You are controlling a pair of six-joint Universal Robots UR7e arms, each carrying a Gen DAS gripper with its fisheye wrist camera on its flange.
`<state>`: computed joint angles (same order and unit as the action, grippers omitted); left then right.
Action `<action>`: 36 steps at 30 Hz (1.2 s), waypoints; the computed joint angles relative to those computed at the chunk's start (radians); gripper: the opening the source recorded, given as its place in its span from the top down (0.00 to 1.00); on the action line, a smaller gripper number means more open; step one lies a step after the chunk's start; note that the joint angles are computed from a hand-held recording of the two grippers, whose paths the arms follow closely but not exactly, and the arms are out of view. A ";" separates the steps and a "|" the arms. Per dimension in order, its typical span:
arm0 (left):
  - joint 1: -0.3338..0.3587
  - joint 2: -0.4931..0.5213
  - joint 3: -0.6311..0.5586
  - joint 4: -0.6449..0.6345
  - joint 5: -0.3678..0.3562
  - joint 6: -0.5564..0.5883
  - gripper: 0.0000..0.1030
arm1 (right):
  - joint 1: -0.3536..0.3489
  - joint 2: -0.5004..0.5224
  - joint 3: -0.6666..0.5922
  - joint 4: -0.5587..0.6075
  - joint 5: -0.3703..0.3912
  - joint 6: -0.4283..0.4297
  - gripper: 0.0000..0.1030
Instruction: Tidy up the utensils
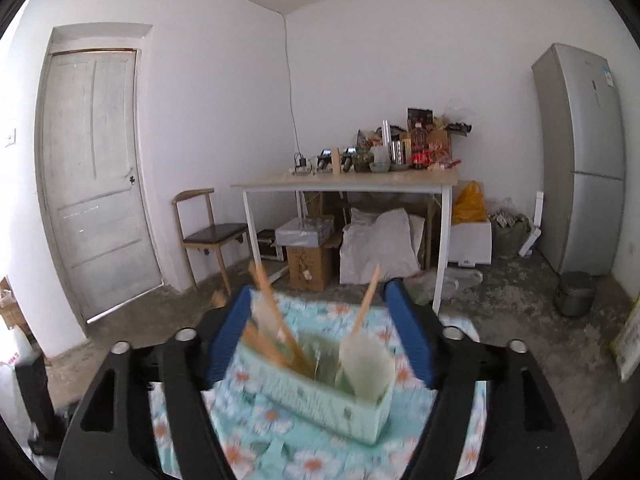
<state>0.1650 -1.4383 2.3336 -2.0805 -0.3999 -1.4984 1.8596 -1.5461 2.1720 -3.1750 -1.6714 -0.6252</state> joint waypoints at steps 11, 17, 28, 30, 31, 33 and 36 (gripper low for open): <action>0.002 0.109 -0.208 0.426 -0.017 -0.156 0.08 | 0.015 0.046 0.211 -0.122 -0.446 0.244 0.06; 0.031 0.207 -0.339 0.651 -0.058 -0.239 0.08 | 0.062 0.135 0.215 -0.345 -0.673 0.177 0.06; 0.047 0.287 -0.459 0.952 -0.125 -0.495 0.08 | 0.076 0.200 0.195 -0.540 -0.782 0.093 0.06; 0.049 0.291 -0.467 0.970 -0.136 -0.513 0.08 | 0.078 0.202 0.195 -0.543 -0.777 0.083 0.06; 0.051 0.291 -0.468 0.973 -0.137 -0.516 0.08 | 0.081 0.206 0.194 -0.549 -0.778 0.078 0.06; 0.052 0.287 -0.466 0.971 -0.140 -0.524 0.08 | 0.088 0.216 0.192 -0.560 -0.778 0.066 0.06; 0.050 0.278 -0.459 0.959 -0.139 -0.523 0.08 | 0.092 0.220 0.189 -0.541 -0.771 0.070 0.06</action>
